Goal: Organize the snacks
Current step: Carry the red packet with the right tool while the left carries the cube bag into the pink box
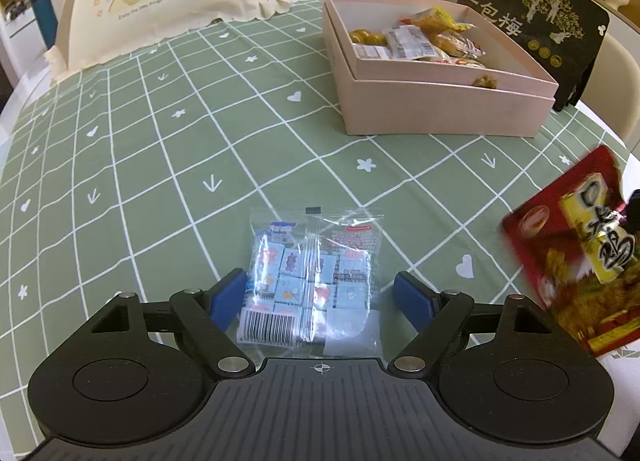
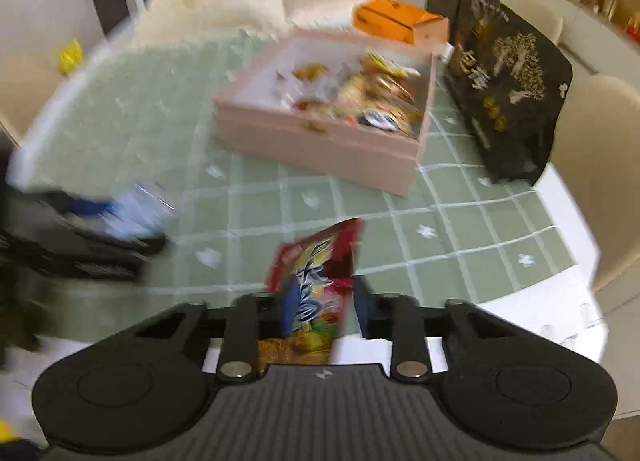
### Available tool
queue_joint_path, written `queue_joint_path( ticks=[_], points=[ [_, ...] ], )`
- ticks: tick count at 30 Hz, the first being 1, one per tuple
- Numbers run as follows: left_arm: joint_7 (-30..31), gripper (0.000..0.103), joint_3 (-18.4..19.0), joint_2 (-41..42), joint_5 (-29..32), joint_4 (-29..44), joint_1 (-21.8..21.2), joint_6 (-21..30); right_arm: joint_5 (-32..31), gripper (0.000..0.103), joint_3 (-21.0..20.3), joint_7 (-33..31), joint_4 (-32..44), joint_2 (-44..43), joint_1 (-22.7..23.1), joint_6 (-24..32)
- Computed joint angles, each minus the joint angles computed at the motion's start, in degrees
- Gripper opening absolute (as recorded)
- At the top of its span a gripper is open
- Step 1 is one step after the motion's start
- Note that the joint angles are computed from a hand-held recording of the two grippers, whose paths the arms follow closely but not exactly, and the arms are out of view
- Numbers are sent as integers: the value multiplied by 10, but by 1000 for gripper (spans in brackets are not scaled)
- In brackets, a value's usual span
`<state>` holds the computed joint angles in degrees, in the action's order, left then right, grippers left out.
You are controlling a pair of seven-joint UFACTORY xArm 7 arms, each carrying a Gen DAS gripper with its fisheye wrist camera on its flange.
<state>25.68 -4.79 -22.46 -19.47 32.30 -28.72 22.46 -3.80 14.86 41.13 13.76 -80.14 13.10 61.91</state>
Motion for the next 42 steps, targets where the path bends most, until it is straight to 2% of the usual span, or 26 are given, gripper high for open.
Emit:
queue_joint_path(
  ticks=[2, 5, 6, 8, 11, 13, 15, 19, 22, 25, 29, 31, 34, 36, 39, 40, 42],
  points=[
    [0, 86, 1, 0, 0, 0, -1, 0, 23, 9, -22, 4, -3, -21, 15, -27],
    [2, 86, 2, -1, -1, 0, -2, 2, 49, 11, -24, 6, -12, 1, 25, -70],
    [4, 86, 3, -2, -2, 0, -2, 3, 53, 13, -19, 10, -14, 20, 24, -81],
    [7, 86, 5, -4, -5, -2, -4, 2, 55, 24, -12, 15, -16, 54, 25, -95],
    [11, 86, 5, -5, -6, -5, -5, -2, 67, 25, -39, 2, -28, 95, 37, -140],
    [16, 86, 7, -4, -7, -5, -6, -2, 68, 23, -43, -1, -29, 131, 33, -155],
    [20, 86, 8, -4, -7, -3, -6, 0, 71, 21, -45, 5, -28, 140, 29, -153],
    [6, 85, -4, 2, 8, 6, 6, 12, 63, 18, -40, 1, -23, 99, 36, -131],
    [-12, 75, -10, 0, 16, 5, 12, 8, 53, 18, -33, 4, -11, 67, 29, -90],
    [4, 66, 2, -4, 8, 6, 1, 15, 51, 18, -37, 9, -6, 33, 20, -51],
    [64, 64, 41, -17, -61, 17, -30, 58, 48, 18, -41, 12, -2, -25, 3, 1],
    [106, 64, 68, -45, -128, 30, -54, 87, 43, 18, -42, 10, 4, -42, -9, 22],
    [172, 65, 87, -52, -219, 86, -87, 97, 37, 18, -44, 9, 10, -71, -27, 51],
    [213, 65, 92, -20, -268, 146, -105, 96, 36, 18, -46, 10, 12, -83, -39, 59],
    [263, 66, 91, 65, -365, 253, -128, 70, 31, 18, -50, 2, 13, -84, -53, 55],
    [274, 66, 93, 104, -393, 293, -130, 78, 31, 18, -49, 1, 15, -80, -57, 51],
    [240, 64, 81, 154, -396, 338, -115, 87, 32, 18, -49, -1, 15, -75, -62, 45]
  ],
)
